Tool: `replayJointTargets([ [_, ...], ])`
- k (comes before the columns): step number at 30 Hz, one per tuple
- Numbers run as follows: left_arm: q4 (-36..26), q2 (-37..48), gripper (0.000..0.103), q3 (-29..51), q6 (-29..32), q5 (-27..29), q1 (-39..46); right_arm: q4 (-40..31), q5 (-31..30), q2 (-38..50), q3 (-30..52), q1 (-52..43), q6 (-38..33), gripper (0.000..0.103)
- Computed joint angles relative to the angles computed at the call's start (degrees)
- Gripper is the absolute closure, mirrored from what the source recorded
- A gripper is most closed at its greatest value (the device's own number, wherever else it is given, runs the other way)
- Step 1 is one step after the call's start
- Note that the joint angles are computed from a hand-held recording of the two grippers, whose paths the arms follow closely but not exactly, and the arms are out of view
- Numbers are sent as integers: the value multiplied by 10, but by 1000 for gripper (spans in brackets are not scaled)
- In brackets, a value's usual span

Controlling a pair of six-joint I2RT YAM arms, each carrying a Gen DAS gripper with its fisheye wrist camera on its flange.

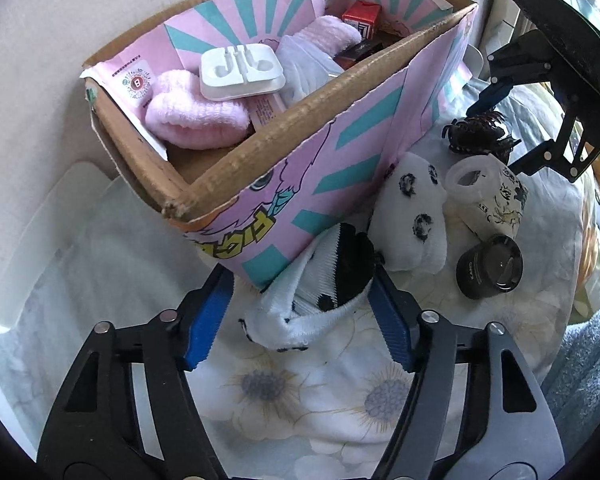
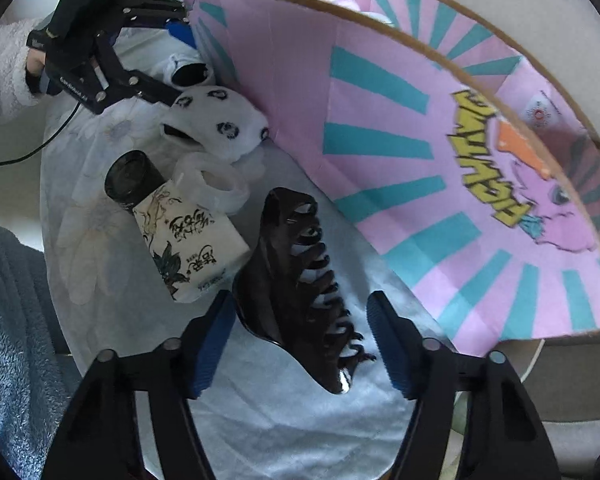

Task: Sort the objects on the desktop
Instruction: 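Grasp the black-and-white sock with the left gripper while the right gripper grasps the black claw clip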

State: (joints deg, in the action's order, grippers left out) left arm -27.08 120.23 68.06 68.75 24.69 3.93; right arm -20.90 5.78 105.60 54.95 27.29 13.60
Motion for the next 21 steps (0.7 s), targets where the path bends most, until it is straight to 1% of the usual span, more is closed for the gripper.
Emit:
replayJointTargets([
  [1,-2,0,40,2,1,-1,0,1,-3,1,1,-1,-2,45],
  [4,-8,4,46,8,2,-3,3,-2,-13,4,6,-6,-5,45],
  [7,-17,5,52,12,7,-6,7,-9,-16,6,13,-7,-9,50],
  [10,-17,-1,56,7,13,-10,9,-27,-18,13,28,-7,-6,50],
  [11,-15,-5,58,3,15,-12,9,-31,-19,14,31,-7,-5,53],
  [15,-15,-19,60,-10,19,-15,10,-37,-11,15,36,-2,11,54],
  [21,-26,-50,61,-37,30,-8,19,-42,-3,5,33,11,33,55],
])
